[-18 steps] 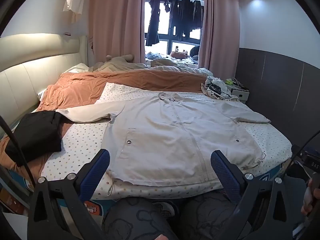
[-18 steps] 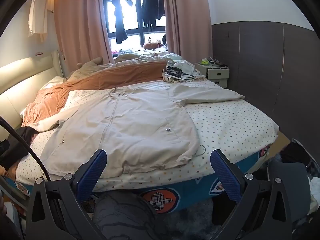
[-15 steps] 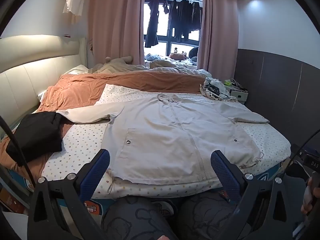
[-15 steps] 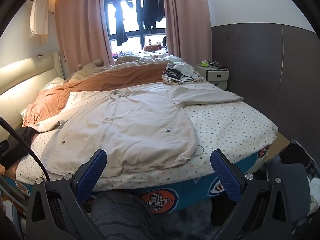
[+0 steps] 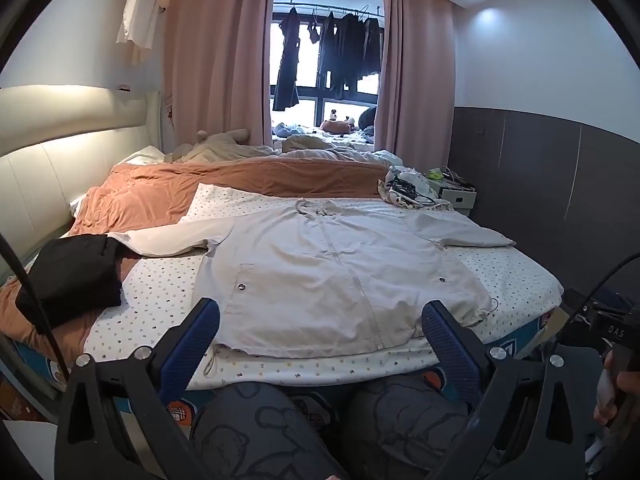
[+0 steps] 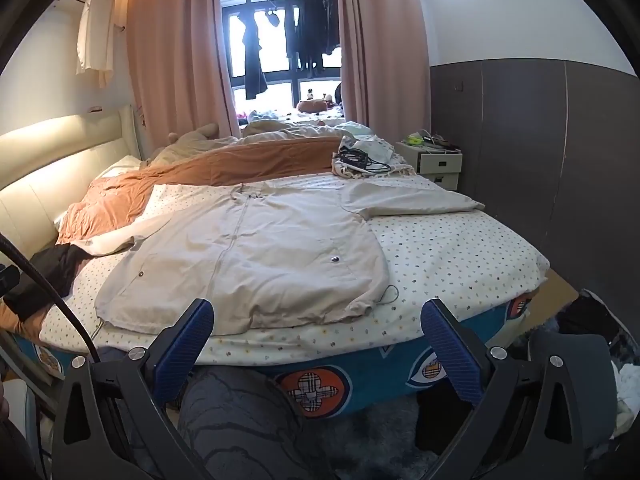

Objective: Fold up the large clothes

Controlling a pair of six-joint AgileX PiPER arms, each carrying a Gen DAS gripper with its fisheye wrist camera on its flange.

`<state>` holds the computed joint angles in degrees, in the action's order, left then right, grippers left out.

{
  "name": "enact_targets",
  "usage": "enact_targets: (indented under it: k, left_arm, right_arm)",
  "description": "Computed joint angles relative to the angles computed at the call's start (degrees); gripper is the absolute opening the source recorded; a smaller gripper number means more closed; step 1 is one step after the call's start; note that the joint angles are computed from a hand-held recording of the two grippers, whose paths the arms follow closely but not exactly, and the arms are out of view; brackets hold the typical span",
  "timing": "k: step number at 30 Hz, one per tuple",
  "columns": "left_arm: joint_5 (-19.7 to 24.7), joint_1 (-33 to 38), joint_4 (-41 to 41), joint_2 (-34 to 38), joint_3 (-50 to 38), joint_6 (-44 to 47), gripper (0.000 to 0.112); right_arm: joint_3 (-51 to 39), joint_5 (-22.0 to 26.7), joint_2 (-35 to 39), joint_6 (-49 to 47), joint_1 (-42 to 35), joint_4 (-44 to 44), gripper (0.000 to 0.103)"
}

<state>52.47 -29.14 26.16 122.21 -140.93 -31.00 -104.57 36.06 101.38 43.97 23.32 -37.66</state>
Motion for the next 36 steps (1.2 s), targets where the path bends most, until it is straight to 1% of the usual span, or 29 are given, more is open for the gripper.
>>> enact_targets:
  k: [1, 4, 5, 7, 15, 19, 31, 36]
  left_arm:
    - [0.28, -0.19, 0.05, -0.06, 0.01, -0.06, 0.103]
    - [-1.18, -0.87, 1.39, -2.77, 4.98, -2.0, 0.103]
    - [-2.56, -1.22, 2.28, -4.45, 8.26, -3.33, 0.103]
    - [-3.41, -1.32, 2.55, -5.88, 10.61, -4.1, 0.103]
    - [-4.77, -3.38, 6.41, -9.8, 16.72, -7.52, 0.103]
    - [-4.32, -3.97, 6.28, -10.51, 17.3, -7.47, 0.103]
    - [-6.23, -4.59, 8.37, -14.41, 23.71, -10.31, 0.103]
    - [-6.94, -4.56, 7.88, -15.67, 25.85, -10.57, 0.103]
  right_arm:
    - [1.58, -0.72, -0.99, 0.66, -0.06, -0.59, 0.103]
    - [4.37, -1.26, -2.97, 1.77, 0.44, -1.73, 0.103]
    - [4.88, -1.18, -3.51, 1.68, 0.6, -1.66, 0.103]
    - [5.48, -1.51, -4.15, 1.01, 0.46, -1.15, 0.103]
    - [9.6, -2.28, -7.09, 3.49, 1.28, -3.67, 0.103]
    - [11.39, -2.74, -8.22, 4.4, 1.39, -4.67, 0.103]
    - [13.5, -4.52, -9.36, 6.93, 1.28, -6.74, 0.103]
    - [14.74, -4.8, -10.01, 8.45, 2.11, -8.42, 0.103]
